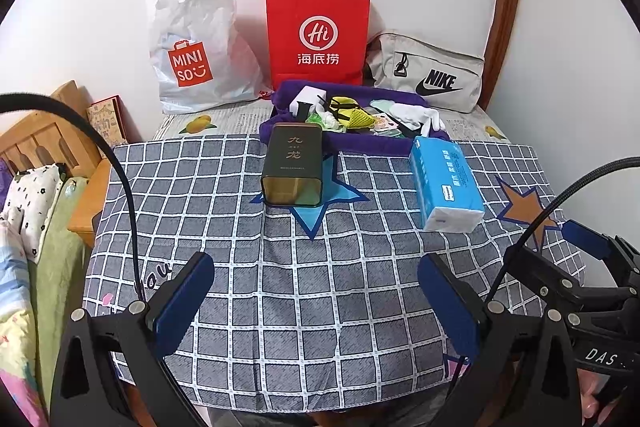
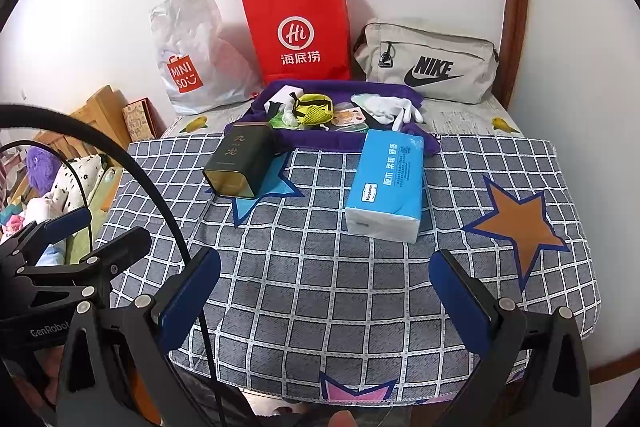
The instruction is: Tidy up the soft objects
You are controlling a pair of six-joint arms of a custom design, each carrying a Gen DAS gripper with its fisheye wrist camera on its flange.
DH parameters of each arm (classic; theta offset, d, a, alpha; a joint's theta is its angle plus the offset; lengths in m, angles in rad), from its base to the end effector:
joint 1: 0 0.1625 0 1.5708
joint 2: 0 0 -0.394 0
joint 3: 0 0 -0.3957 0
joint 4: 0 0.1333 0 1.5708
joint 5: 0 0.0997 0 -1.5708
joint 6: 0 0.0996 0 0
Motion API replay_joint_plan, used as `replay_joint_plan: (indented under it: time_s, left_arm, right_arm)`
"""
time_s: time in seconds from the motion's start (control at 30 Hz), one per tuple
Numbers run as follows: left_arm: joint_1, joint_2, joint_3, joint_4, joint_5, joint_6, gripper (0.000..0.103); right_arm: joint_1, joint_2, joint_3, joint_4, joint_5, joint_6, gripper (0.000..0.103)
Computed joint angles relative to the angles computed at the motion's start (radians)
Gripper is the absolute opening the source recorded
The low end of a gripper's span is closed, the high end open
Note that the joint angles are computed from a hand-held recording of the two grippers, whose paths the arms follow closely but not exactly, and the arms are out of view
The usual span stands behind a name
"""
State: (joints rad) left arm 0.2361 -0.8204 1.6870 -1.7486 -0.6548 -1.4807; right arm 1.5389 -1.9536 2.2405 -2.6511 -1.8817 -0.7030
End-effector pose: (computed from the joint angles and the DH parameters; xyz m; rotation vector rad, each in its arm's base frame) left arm -0.4980 -0.3382 0.0389 0.2244 2.1920 -0.9291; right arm 0.0910 -0.3730 0.4206 0.6563 -2.3713 0.8216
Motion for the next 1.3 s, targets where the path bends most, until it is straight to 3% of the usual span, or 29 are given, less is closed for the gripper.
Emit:
replay_joint_plan:
  time_s: [1.3]
  left_arm:
    - [0.001, -0.007, 0.003, -0.005, -0.006, -0.003, 0.103]
  right_arm:
    - [0.013, 0.002, 0.000, -0.025, -0.014, -0.013, 0.102]
